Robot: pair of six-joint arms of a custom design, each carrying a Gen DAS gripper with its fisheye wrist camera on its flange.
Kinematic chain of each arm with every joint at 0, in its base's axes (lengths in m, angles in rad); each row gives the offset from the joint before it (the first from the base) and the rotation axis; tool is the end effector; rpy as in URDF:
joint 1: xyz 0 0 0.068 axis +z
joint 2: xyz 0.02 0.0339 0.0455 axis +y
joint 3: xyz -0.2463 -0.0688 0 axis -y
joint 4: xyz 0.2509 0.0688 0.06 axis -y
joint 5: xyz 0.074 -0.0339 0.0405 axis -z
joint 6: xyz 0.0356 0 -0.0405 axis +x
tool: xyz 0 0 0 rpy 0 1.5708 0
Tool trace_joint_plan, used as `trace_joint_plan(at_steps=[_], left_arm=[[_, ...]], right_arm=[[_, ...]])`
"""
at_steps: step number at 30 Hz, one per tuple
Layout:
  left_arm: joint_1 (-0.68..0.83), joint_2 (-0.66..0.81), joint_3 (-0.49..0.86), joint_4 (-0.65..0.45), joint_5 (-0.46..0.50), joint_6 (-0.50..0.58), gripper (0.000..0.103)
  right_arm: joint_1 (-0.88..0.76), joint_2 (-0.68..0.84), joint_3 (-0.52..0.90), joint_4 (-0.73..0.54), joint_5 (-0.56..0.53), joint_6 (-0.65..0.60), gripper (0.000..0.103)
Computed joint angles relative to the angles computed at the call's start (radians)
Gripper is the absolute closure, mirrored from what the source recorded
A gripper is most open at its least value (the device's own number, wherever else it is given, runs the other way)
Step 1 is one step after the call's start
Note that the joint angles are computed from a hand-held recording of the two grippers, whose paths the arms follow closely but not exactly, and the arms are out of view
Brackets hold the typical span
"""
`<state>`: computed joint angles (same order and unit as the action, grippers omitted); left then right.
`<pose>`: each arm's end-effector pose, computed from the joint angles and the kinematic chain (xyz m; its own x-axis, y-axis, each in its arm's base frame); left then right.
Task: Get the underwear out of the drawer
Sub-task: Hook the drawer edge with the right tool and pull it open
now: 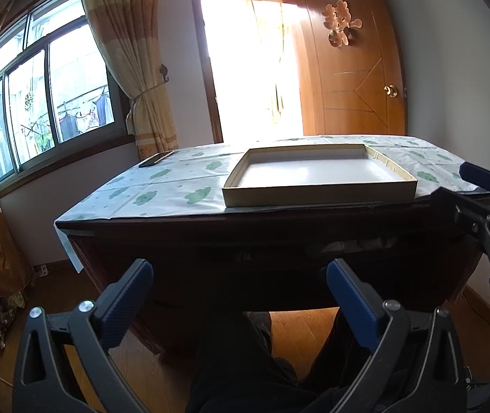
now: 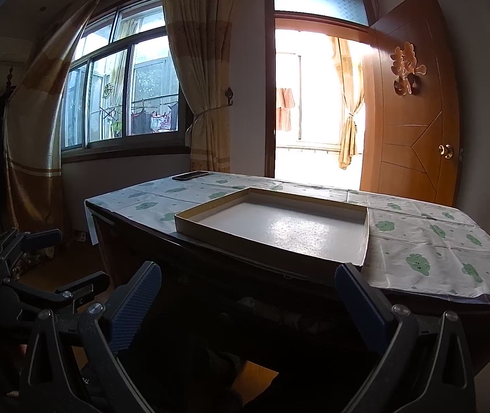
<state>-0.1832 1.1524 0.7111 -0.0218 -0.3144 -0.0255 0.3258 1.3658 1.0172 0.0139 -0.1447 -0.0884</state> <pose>0.2664 -0.0382 0.2375 -0.4366 0.0562 -0.8979 -0.1100 0.9872 0.1153 0.3104 0.1103 0.2895 -0.2706 -0.1836 -0.9450 -0.4715 0.8811 -0.0362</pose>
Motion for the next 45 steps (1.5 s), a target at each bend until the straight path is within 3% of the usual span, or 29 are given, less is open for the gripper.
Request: trace_joint_plan(at_steps=[5, 9, 15, 25, 36, 45], left_arm=[[0.0, 0.025, 0.006, 0.011, 0.006, -0.011, 0.0], [0.001, 0.062, 0.003, 0.044, 0.016, -0.018, 0.0], [0.011, 0.123, 0.01, 0.062, 0.038, -0.038, 0.0], [-0.01, 0.2, 0.031, 0.116, 0.021, -0.03, 0.0], [-0.027, 0.289, 0.082, 0.163, -0.005, -0.036, 0.0], [-0.046, 0.357, 0.134, 0.172, -0.045, -0.03, 0.0]], right_arm=[[0.004, 0.009, -0.043, 0.091, 0.009, -0.064, 0.001], [0.035, 0.06, -0.131, 0.319, 0.142, -0.191, 0.001], [-0.038, 0.202, -0.107, 0.444, 0.015, -0.177, 0.001], [-0.075, 0.37, -0.135, 0.789, -0.051, -0.217, 0.001], [-0.1, 0.491, -0.088, 0.927, -0.11, -0.247, 0.001], [-0.113, 0.559, -0.047, 0.954, -0.115, -0.265, 0.001]])
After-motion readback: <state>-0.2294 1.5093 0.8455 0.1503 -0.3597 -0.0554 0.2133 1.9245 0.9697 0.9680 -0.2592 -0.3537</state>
